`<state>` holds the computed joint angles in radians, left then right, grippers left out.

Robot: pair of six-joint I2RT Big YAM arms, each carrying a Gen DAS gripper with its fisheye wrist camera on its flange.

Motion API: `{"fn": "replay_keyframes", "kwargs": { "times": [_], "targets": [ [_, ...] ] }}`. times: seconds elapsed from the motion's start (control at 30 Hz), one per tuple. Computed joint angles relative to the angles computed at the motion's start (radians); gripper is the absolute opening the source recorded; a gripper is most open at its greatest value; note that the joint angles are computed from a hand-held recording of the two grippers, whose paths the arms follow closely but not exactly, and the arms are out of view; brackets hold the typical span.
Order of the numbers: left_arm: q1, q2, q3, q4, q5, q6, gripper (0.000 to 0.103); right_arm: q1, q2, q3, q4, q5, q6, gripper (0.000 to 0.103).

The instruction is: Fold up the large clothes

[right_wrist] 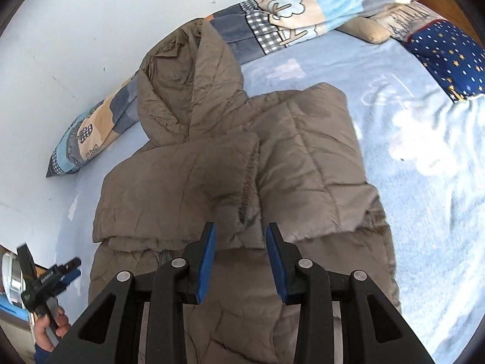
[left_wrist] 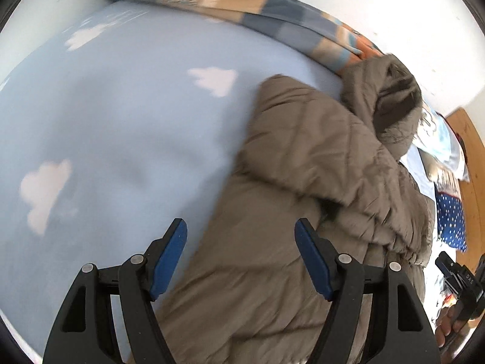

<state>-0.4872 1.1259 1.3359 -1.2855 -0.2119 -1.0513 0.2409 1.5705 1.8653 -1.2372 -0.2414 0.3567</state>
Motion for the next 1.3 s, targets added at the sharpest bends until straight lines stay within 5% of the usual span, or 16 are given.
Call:
{"fn": "replay_keyframes", "kwargs": {
  "times": [0.37,0.53,0.7,0.87,1.3],
  "targets": [
    [-0.128,-0.207,-0.168,-0.073,-0.004,-0.161,0.073,-0.053,-0.182,-0.177,0.003,-0.005,-0.064,0.037],
    [-0.128,-0.241,-0.208,-0.050,0.041,-0.130,0.073,-0.131,-0.322,-0.336,-0.012,-0.027,-0.080,0.037],
    [-0.115,-0.249,-0.230,0.005,0.117,-0.093,0.073,-0.259,-0.465,-0.500,-0.046,-0.098,-0.055,0.046],
    [-0.136,-0.233,-0.222,0.004,0.117,-0.044,0.073,-0.375,-0.542,-0.609,-0.073,-0.209,-0.014,0.048],
    [-0.131,-0.412,-0.372,0.069,0.221,-0.029,0.073,-0.285,-0.505,-0.647,-0.055,-0.229,-0.051,0.061]
  ]
}}
